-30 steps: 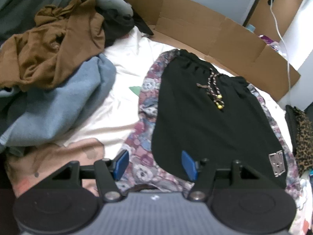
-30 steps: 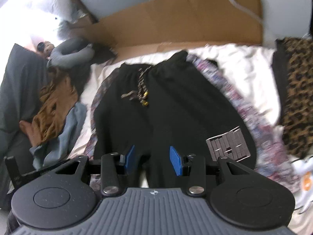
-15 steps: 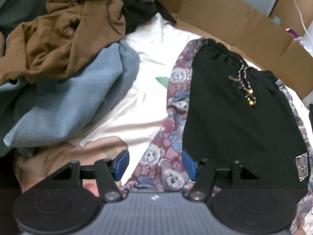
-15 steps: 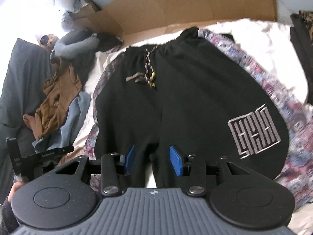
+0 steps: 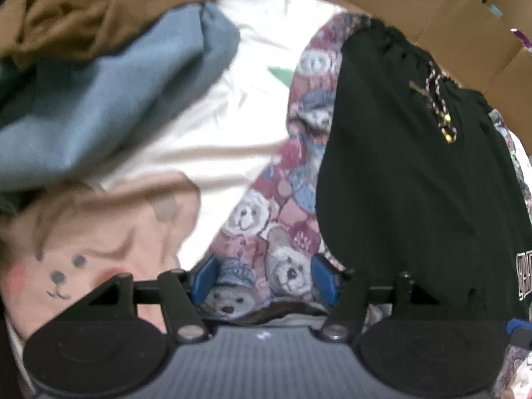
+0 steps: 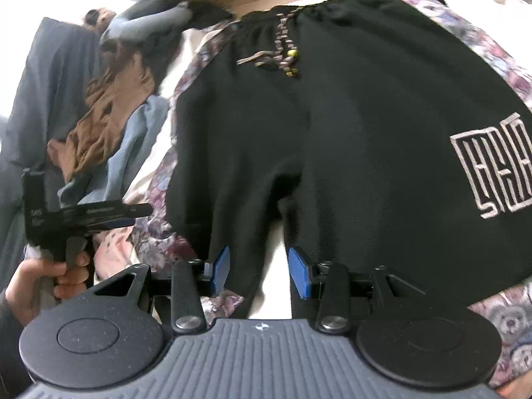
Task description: Fold clothes
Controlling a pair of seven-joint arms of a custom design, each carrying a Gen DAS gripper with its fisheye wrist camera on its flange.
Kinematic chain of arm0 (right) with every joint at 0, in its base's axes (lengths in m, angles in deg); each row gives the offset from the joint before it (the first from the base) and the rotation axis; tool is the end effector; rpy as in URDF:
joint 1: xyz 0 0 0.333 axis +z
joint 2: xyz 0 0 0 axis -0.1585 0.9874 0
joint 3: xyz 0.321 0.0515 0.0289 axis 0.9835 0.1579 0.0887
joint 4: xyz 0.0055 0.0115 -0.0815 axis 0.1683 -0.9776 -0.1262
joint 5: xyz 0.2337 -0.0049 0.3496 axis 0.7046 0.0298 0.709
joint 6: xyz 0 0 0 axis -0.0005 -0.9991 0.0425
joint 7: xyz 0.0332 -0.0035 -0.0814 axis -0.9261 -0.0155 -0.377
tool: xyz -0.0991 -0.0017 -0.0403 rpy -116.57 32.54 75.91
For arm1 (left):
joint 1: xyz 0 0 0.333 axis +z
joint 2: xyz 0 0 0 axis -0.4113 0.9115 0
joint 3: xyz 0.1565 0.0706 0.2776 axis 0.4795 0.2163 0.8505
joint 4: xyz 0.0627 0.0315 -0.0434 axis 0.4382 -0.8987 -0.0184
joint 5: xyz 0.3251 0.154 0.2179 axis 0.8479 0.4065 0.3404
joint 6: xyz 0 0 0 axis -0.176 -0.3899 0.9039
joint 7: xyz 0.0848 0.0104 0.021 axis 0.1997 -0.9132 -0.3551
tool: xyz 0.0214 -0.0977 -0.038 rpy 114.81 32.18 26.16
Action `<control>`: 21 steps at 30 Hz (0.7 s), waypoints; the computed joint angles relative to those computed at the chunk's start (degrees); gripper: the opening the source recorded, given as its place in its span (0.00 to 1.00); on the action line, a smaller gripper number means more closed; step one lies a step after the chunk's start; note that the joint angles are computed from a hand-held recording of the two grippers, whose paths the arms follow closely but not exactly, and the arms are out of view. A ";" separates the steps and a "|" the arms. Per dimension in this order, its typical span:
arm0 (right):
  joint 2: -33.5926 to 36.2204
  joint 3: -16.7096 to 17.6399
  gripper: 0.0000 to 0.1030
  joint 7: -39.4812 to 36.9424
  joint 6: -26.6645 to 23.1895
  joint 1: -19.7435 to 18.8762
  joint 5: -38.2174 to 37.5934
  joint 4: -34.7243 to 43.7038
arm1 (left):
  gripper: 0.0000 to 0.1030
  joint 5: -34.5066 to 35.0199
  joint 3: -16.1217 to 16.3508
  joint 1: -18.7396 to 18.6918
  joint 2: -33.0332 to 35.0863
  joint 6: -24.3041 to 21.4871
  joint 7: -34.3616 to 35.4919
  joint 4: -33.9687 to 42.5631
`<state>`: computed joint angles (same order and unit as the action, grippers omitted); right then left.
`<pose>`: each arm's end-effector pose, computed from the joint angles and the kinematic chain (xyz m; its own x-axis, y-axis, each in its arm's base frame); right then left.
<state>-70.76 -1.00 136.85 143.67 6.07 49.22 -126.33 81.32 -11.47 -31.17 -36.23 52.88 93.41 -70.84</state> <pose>0.6461 0.2740 0.5802 0.3662 -0.7589 -0.5385 -0.9155 -0.1903 -0.3544 0.5716 -0.1661 0.5676 0.4275 -0.8908 0.1537 -0.8350 -0.4543 -0.3105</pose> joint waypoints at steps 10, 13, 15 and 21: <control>1.33 0.49 0.45 -1.75 -1.32 0.57 -0.51 1.55 | 0.39 -4.29 0.38 -0.22 -0.64 2.41 2.56 -1.94; 0.98 0.63 0.45 -2.89 -1.18 0.61 -0.18 0.77 | 0.09 -5.79 0.49 -0.20 -1.31 3.25 2.71 -2.61; 0.67 0.56 0.45 -2.96 -1.01 0.54 0.28 -0.08 | 0.04 -5.88 0.45 -0.24 -2.07 3.90 2.69 -3.01; 0.52 0.60 0.45 -2.18 -0.40 0.35 2.47 -2.36 | 0.01 -8.09 0.70 -0.98 -5.35 7.70 4.50 -5.45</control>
